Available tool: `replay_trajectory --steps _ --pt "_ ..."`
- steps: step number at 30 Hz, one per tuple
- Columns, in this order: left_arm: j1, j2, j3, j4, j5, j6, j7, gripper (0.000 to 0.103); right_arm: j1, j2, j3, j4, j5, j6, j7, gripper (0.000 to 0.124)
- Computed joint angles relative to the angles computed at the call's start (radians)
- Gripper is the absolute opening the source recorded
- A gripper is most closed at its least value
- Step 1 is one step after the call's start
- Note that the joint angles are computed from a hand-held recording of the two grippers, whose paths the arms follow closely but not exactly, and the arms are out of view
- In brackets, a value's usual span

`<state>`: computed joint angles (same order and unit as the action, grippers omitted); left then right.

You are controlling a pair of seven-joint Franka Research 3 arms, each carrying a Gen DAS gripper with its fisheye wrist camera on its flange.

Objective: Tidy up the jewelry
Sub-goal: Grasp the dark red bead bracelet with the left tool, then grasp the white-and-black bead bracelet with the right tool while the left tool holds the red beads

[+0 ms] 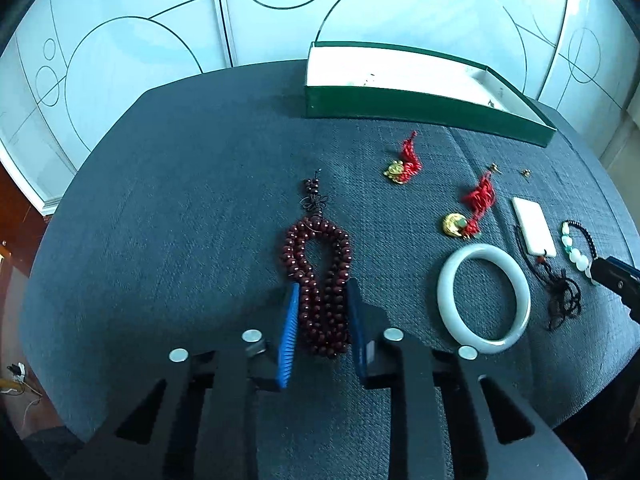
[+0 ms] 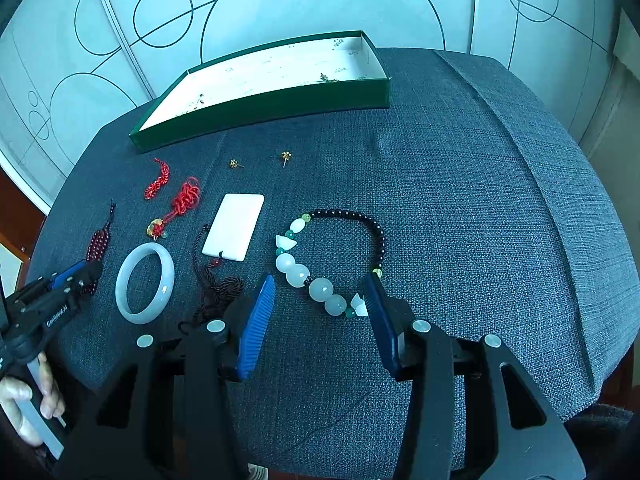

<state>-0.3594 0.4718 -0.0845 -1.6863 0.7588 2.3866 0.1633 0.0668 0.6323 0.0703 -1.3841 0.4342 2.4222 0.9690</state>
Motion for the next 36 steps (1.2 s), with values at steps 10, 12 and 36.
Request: replay_trajectory --steps 10,12,36 --pt "0.001 -0.012 0.004 -0.014 0.008 0.019 -0.025 0.011 -0.001 -0.002 0.003 -0.005 0.001 0.002 -0.006 0.047" --pt "0.002 -0.011 0.004 -0.014 0.010 0.022 -0.030 0.011 -0.002 -0.004 0.006 -0.008 0.004 0.000 -0.015 0.047" --pt "0.023 -0.039 0.007 -0.069 0.022 0.099 -0.057 0.013 0.021 0.050 -0.012 0.055 -0.082 -0.001 0.008 0.014"
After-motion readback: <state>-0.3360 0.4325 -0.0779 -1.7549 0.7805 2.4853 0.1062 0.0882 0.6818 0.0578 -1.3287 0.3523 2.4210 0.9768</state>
